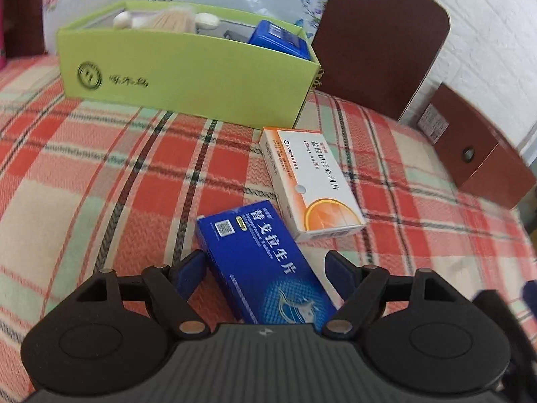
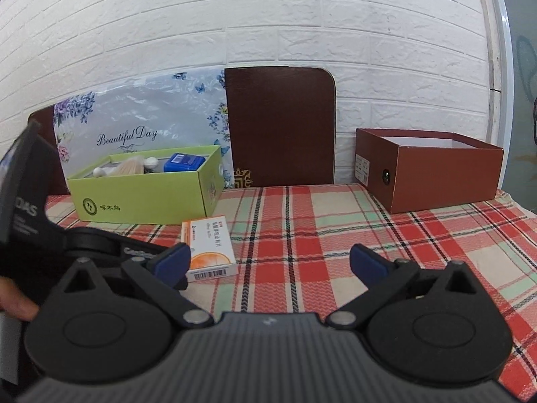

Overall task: Organize objects
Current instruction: 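Move the left gripper to the blue medicine box while the right gripper reaches the orange-white box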

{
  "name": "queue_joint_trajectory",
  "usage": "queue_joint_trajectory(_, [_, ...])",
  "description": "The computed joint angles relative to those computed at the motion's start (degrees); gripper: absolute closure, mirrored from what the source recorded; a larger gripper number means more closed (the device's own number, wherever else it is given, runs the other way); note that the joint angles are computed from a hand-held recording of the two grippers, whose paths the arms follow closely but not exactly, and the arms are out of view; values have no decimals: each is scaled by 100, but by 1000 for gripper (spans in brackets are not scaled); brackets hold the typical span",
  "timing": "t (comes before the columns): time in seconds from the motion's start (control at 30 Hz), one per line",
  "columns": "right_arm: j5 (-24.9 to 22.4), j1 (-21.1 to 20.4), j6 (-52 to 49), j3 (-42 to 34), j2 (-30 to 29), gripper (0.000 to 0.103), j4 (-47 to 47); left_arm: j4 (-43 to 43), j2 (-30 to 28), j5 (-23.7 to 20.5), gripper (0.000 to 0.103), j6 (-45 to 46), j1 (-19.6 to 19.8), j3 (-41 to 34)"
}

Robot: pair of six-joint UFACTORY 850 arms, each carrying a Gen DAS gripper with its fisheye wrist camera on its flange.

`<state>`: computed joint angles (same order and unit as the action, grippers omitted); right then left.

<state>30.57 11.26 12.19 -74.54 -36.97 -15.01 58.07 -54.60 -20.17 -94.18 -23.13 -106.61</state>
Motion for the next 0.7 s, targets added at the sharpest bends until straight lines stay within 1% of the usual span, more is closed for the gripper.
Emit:
queue_joint_trajectory(0.07, [14,-3,73,1,-7,0,-107,605,-34,-65,22,-105,-19,27])
queue_joint_trajectory(0.1, [11,-2,109,-2,-15,0,-146,1014,41,84,22,-310,9,195])
queue_joint_trajectory(0.17, [-31,1,239,-55,-55,0,-269,1976,291,489,28,-973,114,657])
queue_joint_trajectory(0.23, [-103,10,381,-140,-118,0,-423,2220,504,661,30,-1139,208,978])
queue_joint_trajectory(0.27, [-154,17,434,-202,-165,0,-499,2442,615,702,31,-1412,251,1148])
queue_joint_trajectory(0.33, [-342,53,490,-383,-289,0,-612,2516,817,691,31,-1660,322,1439])
queue_joint_trajectory(0.4, [-539,100,574,-634,-462,0,-788,2246,1006,588,30,-1711,358,1674])
queue_joint_trajectory(0.47, [-768,153,768,-963,-672,0,-1095,2238,1165,547,25,-1941,386,1892])
queue_joint_trajectory(0.53, [-1057,222,1111,-1429,-961,0,-1546,2024,1249,466,24,-1795,383,2010])
queue_joint_trajectory(0.6, [-1329,303,1534,-1949,-1281,0,-2035,2181,1328,537,23,-1959,391,2139])
queue_joint_trajectory(0.63, [-1432,343,1829,-2204,-1438,1,-2365,2165,1351,604,23,-1945,399,2174])
queue_joint_trajectory(0.7, [-1624,422,2542,-2701,-1742,5,-3195,1858,1355,662,23,-1652,397,2153])
